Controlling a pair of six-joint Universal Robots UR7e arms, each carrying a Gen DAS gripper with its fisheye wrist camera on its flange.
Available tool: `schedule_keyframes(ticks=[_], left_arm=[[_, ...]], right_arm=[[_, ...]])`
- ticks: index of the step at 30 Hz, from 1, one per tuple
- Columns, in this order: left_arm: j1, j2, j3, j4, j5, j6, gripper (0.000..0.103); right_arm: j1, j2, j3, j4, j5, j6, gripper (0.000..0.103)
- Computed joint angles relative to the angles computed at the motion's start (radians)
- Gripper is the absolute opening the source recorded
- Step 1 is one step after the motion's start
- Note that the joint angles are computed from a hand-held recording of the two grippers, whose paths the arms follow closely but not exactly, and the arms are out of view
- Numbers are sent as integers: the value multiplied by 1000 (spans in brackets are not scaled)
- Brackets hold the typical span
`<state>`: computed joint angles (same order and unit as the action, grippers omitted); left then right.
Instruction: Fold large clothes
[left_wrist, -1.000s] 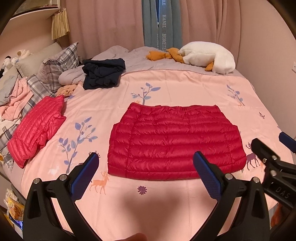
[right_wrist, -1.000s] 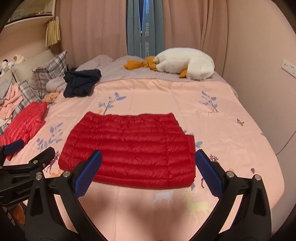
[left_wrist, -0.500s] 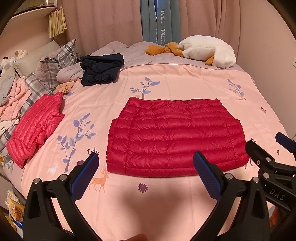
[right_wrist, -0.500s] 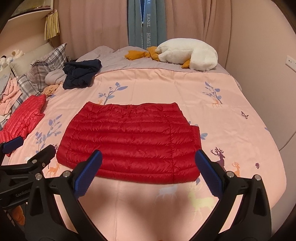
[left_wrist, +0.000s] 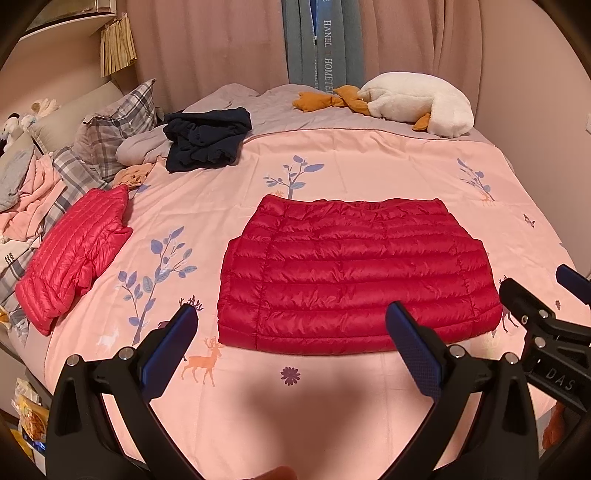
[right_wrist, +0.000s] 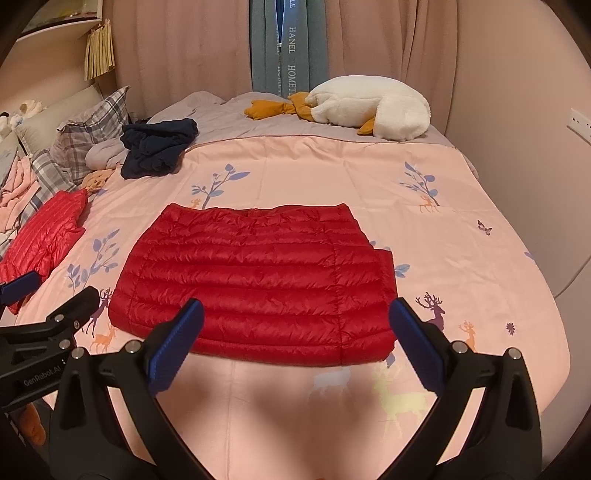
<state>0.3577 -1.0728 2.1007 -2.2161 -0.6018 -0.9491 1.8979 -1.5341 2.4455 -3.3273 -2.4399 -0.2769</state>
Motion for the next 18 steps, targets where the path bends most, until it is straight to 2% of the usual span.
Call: schedule_keyframes(ticks=[18], left_arm=[[4, -4, 5, 2, 0, 3, 102]], right_arm=[[-1, -6, -1, 2, -4, -5, 101]])
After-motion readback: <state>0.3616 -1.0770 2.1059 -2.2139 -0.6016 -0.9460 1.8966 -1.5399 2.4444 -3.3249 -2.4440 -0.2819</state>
